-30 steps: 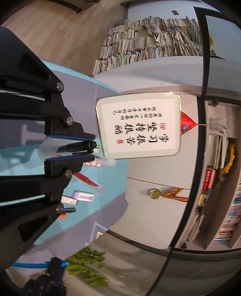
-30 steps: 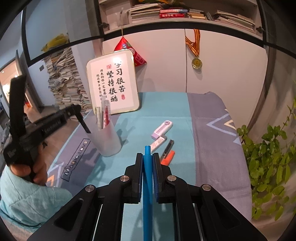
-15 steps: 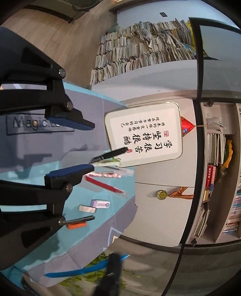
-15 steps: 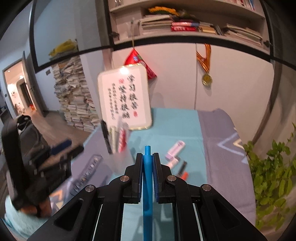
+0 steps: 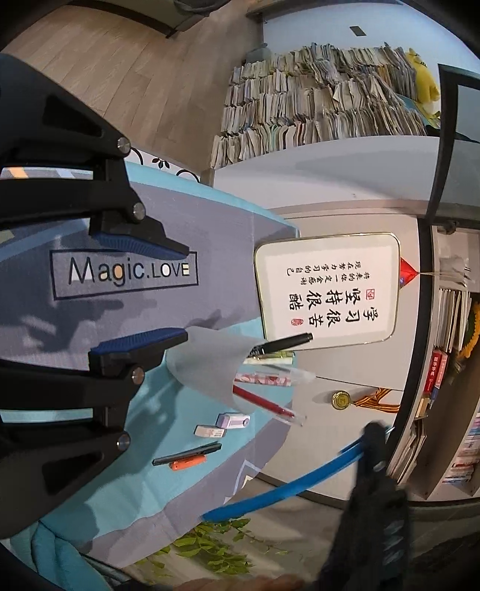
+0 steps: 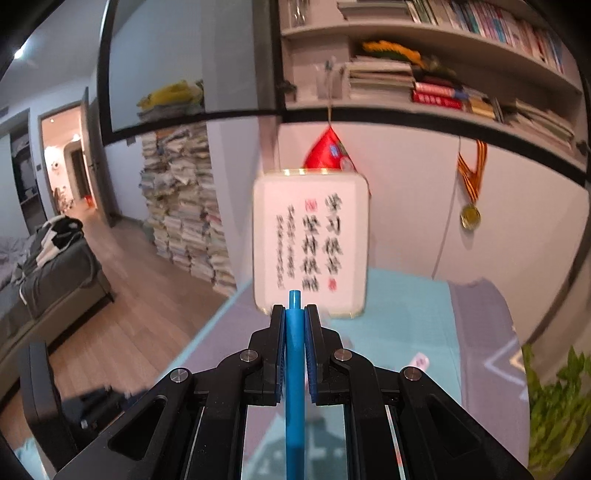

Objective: Organize stationery
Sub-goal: 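Lower the blue pen into the frosted cup and open the right tool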

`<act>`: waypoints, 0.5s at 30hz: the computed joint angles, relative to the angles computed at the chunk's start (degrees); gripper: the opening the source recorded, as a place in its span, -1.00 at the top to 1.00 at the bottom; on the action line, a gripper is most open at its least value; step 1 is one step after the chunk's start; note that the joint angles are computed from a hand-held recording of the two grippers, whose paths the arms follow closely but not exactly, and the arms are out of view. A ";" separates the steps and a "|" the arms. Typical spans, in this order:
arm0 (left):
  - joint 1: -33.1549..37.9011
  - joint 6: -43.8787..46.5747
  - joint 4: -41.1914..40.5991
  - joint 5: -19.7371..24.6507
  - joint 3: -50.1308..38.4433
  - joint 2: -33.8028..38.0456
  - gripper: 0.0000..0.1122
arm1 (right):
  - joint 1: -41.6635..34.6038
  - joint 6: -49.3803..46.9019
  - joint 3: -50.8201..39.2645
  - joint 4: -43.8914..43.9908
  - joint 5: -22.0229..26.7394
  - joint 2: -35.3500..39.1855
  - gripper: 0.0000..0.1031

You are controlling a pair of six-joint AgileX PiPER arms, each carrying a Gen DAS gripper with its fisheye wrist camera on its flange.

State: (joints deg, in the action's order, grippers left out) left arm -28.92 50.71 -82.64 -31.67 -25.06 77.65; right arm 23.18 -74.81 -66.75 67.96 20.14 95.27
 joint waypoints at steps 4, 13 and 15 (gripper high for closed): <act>2.24 -3.11 3.99 2.73 0.57 0.50 0.36 | 2.41 5.16 -3.61 -3.86 -2.93 3.80 0.80; 7.35 -11.13 14.71 6.65 -0.07 3.67 0.36 | 4.39 8.13 -6.40 -5.44 -6.08 7.42 0.80; 8.34 -12.70 16.85 7.22 -0.40 4.34 0.36 | 4.64 4.18 -5.79 -1.57 -7.43 6.92 0.80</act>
